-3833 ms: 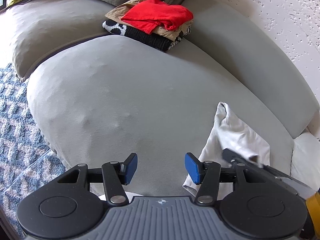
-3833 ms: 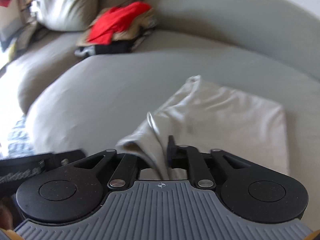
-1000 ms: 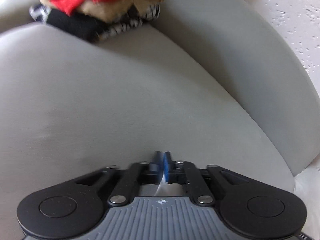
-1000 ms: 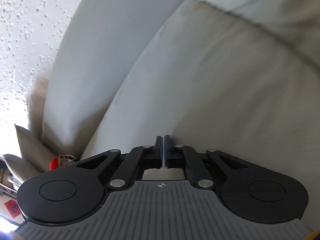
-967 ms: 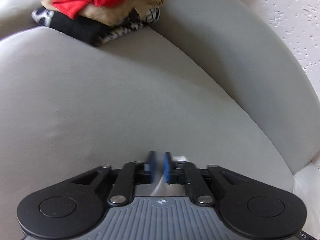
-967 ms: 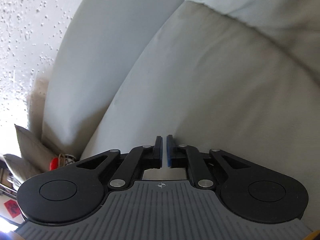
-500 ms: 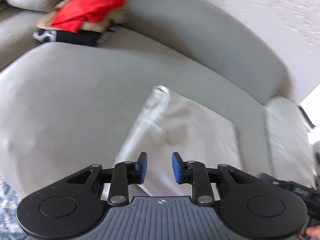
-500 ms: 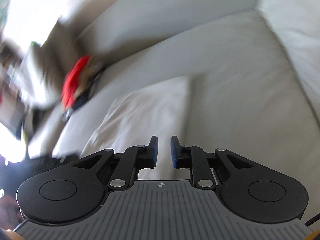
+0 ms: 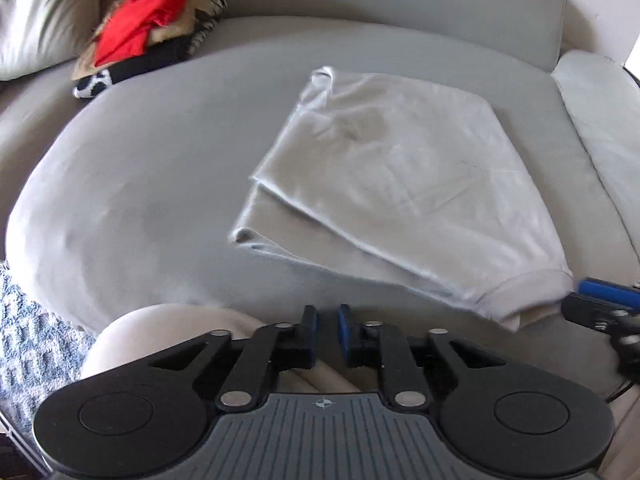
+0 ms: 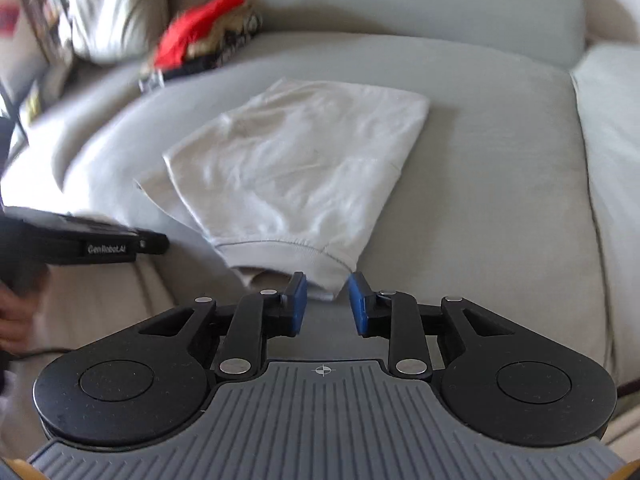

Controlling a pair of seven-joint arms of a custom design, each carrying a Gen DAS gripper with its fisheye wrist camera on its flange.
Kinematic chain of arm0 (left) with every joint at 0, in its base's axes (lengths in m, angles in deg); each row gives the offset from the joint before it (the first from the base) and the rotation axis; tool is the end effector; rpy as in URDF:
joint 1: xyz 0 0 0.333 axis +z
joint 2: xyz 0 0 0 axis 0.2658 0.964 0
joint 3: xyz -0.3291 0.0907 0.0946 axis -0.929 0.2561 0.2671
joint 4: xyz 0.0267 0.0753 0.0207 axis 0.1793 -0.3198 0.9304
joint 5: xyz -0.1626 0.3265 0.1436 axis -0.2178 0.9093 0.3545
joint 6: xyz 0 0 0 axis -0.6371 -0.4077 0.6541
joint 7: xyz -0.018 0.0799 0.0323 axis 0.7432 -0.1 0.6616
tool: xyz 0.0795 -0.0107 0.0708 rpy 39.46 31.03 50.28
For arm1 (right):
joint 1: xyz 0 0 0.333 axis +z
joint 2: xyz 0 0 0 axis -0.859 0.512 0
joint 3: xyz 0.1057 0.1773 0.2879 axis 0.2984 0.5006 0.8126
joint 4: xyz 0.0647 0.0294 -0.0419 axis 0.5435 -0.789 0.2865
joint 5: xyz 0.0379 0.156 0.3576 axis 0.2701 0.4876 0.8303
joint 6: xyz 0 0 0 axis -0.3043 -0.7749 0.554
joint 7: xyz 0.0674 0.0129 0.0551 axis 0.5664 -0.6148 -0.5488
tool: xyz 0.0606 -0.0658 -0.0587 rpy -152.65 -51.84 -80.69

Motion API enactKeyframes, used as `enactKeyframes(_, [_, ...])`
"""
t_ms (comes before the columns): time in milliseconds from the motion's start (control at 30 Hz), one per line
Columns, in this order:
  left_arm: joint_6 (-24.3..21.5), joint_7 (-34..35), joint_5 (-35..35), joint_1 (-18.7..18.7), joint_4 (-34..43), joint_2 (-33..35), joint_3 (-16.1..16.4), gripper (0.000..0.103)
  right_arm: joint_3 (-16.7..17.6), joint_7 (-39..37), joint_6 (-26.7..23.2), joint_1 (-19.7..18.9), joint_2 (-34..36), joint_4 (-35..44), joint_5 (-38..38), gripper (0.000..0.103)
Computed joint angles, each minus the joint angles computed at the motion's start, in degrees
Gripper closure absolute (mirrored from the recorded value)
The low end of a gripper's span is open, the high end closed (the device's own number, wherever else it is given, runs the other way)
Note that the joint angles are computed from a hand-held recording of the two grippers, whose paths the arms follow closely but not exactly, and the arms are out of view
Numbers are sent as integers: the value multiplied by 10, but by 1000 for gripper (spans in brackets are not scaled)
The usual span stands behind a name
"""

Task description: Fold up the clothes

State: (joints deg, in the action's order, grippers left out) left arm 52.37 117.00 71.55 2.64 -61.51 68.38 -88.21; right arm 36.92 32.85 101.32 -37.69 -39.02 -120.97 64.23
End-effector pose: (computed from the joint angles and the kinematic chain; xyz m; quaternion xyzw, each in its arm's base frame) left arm 0.4980 -0.2502 0.5626 -0.7168 0.6389 -0.2080 0.1864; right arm 0.5081 0.2760 0.5714 -0.7537 0.5644 -0.0981 0.3221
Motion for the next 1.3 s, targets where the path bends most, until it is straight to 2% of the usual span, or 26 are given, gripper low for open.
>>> enactKeyframes(100, [90, -43, 1, 6, -43, -33, 3, 83, 2, 48, 28, -6, -8, -13, -13, 71])
enactKeyframes(167, [112, -56, 42, 12, -37, -25, -9, 83, 2, 70, 29, -7, 6, 4, -18, 71])
enactKeyframes(267, [94, -26, 52, 2, -5, 3, -13, 82, 2, 85, 32, -4, 21, 18, -27, 73])
enactKeyframes(300, [80, -15, 50, -3, 12, 17, -15, 82, 3, 90, 41, -2, 33, 24, -38, 77])
enactKeyframes(333, [73, -4, 48, -8, 24, 29, -16, 82, 2, 94, 52, 1, 45, 31, -47, 86])
enactKeyframes(433, [66, 23, 42, -19, 45, 56, -15, 83, 0, 90, 75, 8, 61, 31, -39, 87])
enactKeyframes(600, [51, 73, -23, -22, 42, 57, -5, 82, -1, 7, 10, 10, 62, 42, -5, 91])
enactKeyframes(633, [39, 89, -47, -21, 43, 52, -3, 82, -2, -5, -17, 8, 60, 50, 8, 90])
enactKeyframes(667, [28, 106, -72, -19, 43, 46, 0, 83, -3, -14, -46, 6, 57, 60, 23, 84])
enactKeyframes(700, [16, 121, -96, -17, 44, 41, 3, 83, -4, -32, -56, 3, 51, 61, 52, 81])
enactKeyframes(733, [33, 132, -121, -13, 30, 28, 9, 82, -6, -49, -49, -1, 44, 58, 80, 73])
enactKeyframes(767, [65, 141, -151, -9, 9, 12, 16, 74, -9, -56, -35, -4, 40, 55, 103, 57])
enactKeyframes(800, [97, 140, -171, -4, -10, -3, 23, 64, -11, -61, -21, -7, 37, 53, 126, 51])
enactKeyframes(833, [125, 119, -171, 5, -23, -13, 27, 61, -14, -66, -13, -10, 38, 56, 153, 48])
enactKeyframes(900, [174, 59, -146, 28, -43, -24, 30, 53, -19, -65, -24, -19, 51, 74, 214, 48])
enactKeyframes(967, [191, 6, -122, 51, -42, -19, 33, 52, -23, -52, -37, -29, 66, 93, 261, 48])
enactKeyframes(1000, [196, 1, -132, 54, -37, -10, 41, 52, -23, -43, -41, -32, 73, 99, 269, 48])
enactKeyframes(1133, [193, 109, -307, 41, -3, 37, 73, 52, -23, -12, -48, -42, 95, 113, 279, 48])
enactKeyframes(1200, [168, 171, -375, 48, 25, 63, 68, 49, -22, 2, -52, -46, 105, 117, 288, 48])
enactKeyframes(1300, [127, 218, -421, 67, 62, 96, 52, 49, -18, 2, -51, -53, 119, 123, 307, 48])
